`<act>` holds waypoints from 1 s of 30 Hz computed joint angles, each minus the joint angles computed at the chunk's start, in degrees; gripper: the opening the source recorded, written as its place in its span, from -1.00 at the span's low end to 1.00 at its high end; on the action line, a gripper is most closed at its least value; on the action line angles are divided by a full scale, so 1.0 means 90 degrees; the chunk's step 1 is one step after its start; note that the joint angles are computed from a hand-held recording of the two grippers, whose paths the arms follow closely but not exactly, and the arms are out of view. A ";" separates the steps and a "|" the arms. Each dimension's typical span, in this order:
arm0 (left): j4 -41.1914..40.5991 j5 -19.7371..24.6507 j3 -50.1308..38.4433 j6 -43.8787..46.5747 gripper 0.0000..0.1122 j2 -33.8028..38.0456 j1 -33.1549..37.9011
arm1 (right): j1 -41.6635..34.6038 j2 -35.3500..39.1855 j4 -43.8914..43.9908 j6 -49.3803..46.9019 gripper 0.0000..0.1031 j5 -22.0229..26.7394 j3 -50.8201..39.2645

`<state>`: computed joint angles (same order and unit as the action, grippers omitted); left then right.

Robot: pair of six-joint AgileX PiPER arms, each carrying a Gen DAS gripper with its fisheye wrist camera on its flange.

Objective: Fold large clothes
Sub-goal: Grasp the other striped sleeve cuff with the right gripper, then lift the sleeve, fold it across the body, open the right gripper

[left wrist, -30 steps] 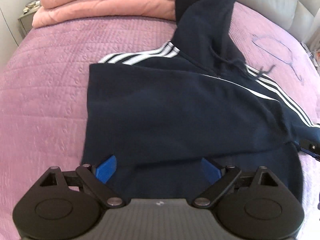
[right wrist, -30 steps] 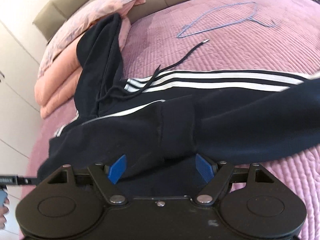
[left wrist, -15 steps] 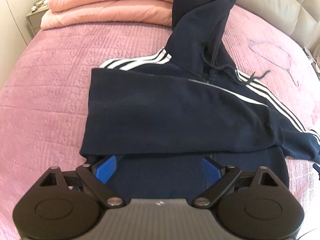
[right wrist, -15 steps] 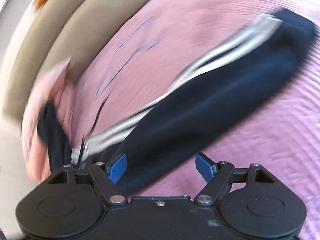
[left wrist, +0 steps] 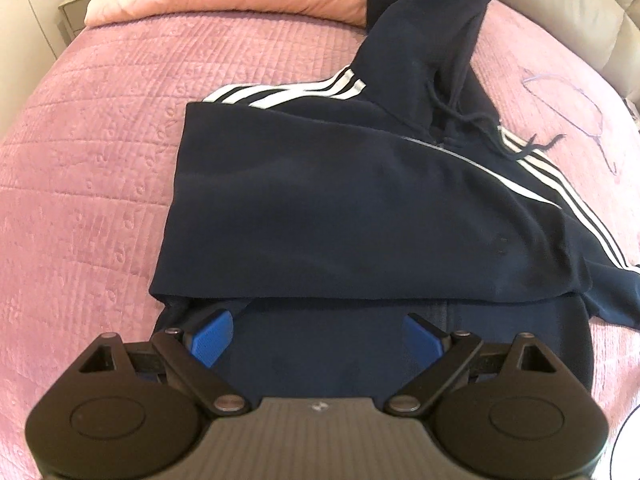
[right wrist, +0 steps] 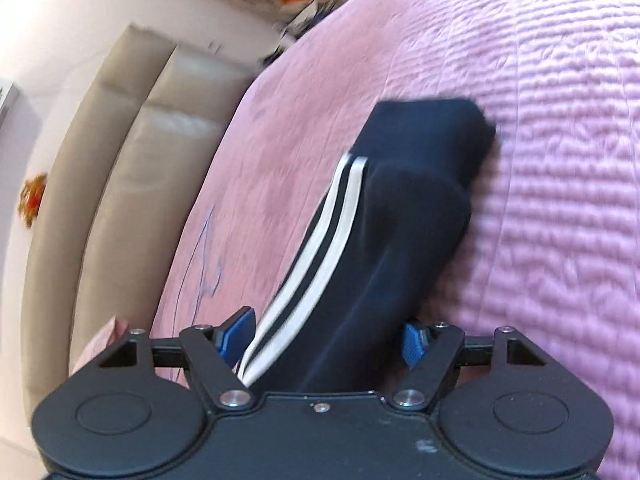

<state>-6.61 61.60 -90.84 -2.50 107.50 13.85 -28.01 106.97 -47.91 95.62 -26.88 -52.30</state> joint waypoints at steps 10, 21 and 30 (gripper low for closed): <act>-0.0276 -0.0212 0.0042 0.0105 0.66 0.0075 0.0336 | 0.0301 -0.0304 0.3479 -0.2816 -0.80 0.0510 0.0454; -0.1032 -0.0293 0.0112 0.0430 0.66 -0.0358 0.0784 | 0.1899 -0.2575 0.6082 -0.5412 -0.80 -0.1280 0.1320; -0.0921 -0.0013 -0.0214 0.0660 0.66 -0.0728 0.1328 | 0.5174 -0.2044 0.7259 -0.8182 -0.80 -0.0664 -0.1606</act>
